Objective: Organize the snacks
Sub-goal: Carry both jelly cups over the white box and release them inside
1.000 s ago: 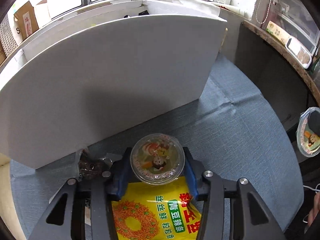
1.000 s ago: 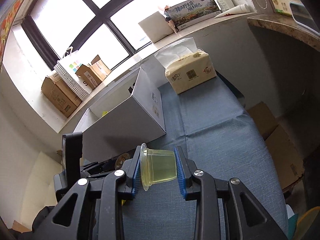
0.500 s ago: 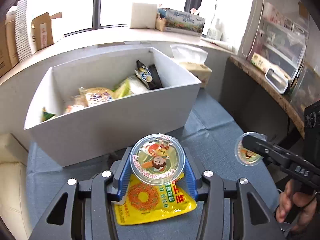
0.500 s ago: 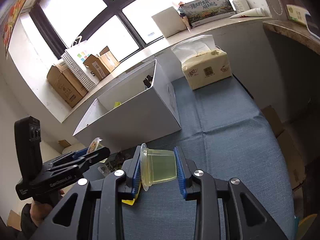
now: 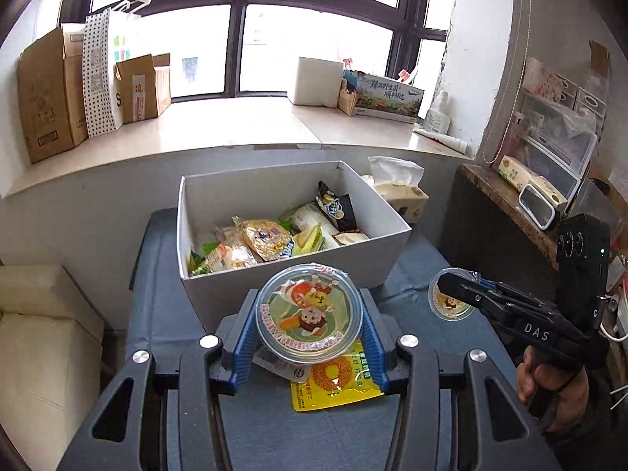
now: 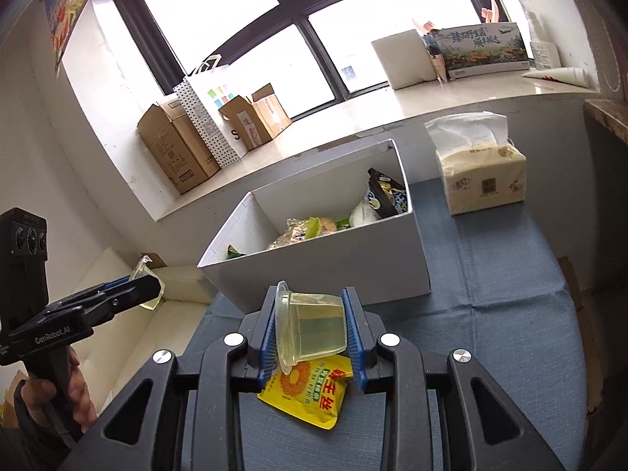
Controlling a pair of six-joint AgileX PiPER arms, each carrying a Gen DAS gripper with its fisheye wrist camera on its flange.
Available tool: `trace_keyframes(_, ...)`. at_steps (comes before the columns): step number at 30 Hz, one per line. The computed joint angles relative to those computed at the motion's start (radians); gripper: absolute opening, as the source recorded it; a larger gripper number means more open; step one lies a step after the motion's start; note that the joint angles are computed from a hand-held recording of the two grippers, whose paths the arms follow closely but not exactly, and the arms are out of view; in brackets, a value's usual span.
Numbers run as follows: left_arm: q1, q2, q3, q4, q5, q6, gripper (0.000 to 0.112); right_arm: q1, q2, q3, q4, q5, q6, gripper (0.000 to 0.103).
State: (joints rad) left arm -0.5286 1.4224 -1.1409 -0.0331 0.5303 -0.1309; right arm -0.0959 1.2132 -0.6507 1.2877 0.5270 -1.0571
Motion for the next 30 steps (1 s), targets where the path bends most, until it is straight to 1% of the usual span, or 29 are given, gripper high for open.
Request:
trace_keyframes(2,-0.006,-0.010,-0.026,0.043,0.016,-0.023,0.052,0.028,0.002,-0.024,-0.016,-0.013,0.021,0.033)
trace_keyframes(4,-0.017,-0.008,-0.055,0.125,0.022,-0.070,0.052,0.046,0.005,-0.044,-0.021,-0.016,0.026,0.033)
trace_keyframes(5,-0.014,0.000,-0.071,0.140,0.021,-0.073,0.052,0.058,0.010,-0.059,-0.040,-0.024,0.044,0.033)
trace_keyframes(7,0.009,0.034,-0.112,0.113,0.014,-0.036,0.052,0.078,0.026,-0.093,-0.069,-0.029,0.075,0.033)
trace_keyframes(10,0.038,0.120,-0.202,0.104,0.013,-0.023,0.052,0.095,0.066,-0.168,-0.114,-0.024,0.113,0.033)
trace_keyframes(12,0.064,0.193,-0.277,0.050,0.013,0.025,0.052,0.104,0.112,-0.234,-0.147,-0.019,0.135,0.033)
trace_keyframes(14,0.069,0.285,-0.371,0.097,0.037,-0.006,0.052,0.113,0.174,-0.316,-0.202,-0.012,0.194,0.033)
trace_keyframes(15,0.076,0.329,-0.415,0.088,0.050,0.004,0.052,0.119,0.209,-0.365,-0.243,-0.001,0.238,0.033)
trace_keyframes(17,0.101,0.406,-0.491,0.001,0.070,0.074,0.052,0.153,0.277,-0.466,-0.395,-0.003,0.377,0.033)
trace_keyframes(18,0.106,0.444,-0.530,-0.006,0.085,0.077,0.052,0.164,0.304,-0.505,-0.429,-0.002,0.401,0.033)
trace_keyframes(20,0.103,0.504,-0.583,0.032,0.096,0.051,0.052,0.184,0.366,-0.578,-0.490,-0.002,0.441,0.033)
trace_keyframes(22,0.109,0.550,-0.623,0.026,0.105,0.059,0.052,0.191,0.435,-0.653,-0.563,0.018,0.517,0.033)
trace_keyframes(24,0.114,0.592,-0.665,0.021,0.130,0.064,0.052,0.189,0.503,-0.726,-0.618,0.043,0.581,0.033)
trace_keyframes(25,0.116,0.609,-0.687,0.014,0.146,0.068,0.052,0.193,0.536,-0.763,-0.674,0.054,0.636,0.033)
trace_keyframes(26,0.114,0.626,-0.707,0.033,0.161,0.051,0.053,0.200,0.563,-0.793,-0.729,0.054,0.685,0.033)
trace_keyframes(27,0.108,0.642,-0.729,0.068,0.177,0.027,0.057,0.202,0.586,-0.818,-0.756,0.053,0.702,0.034)
trace_keyframes(28,0.107,0.659,-0.755,0.081,0.199,0.027,0.074,0.203,0.611,-0.846,-0.771,0.060,0.707,0.037)
trace_keyframes(29,0.105,0.671,-0.773,0.100,0.216,0.013,0.090,0.205,0.642,-0.890,-0.823,0.088,0.752,0.067)
trace_keyframes(30,0.099,0.670,-0.766,0.154,0.210,-0.028,0.091,0.214,0.667,-0.929,-0.911,0.115,0.837,0.097)
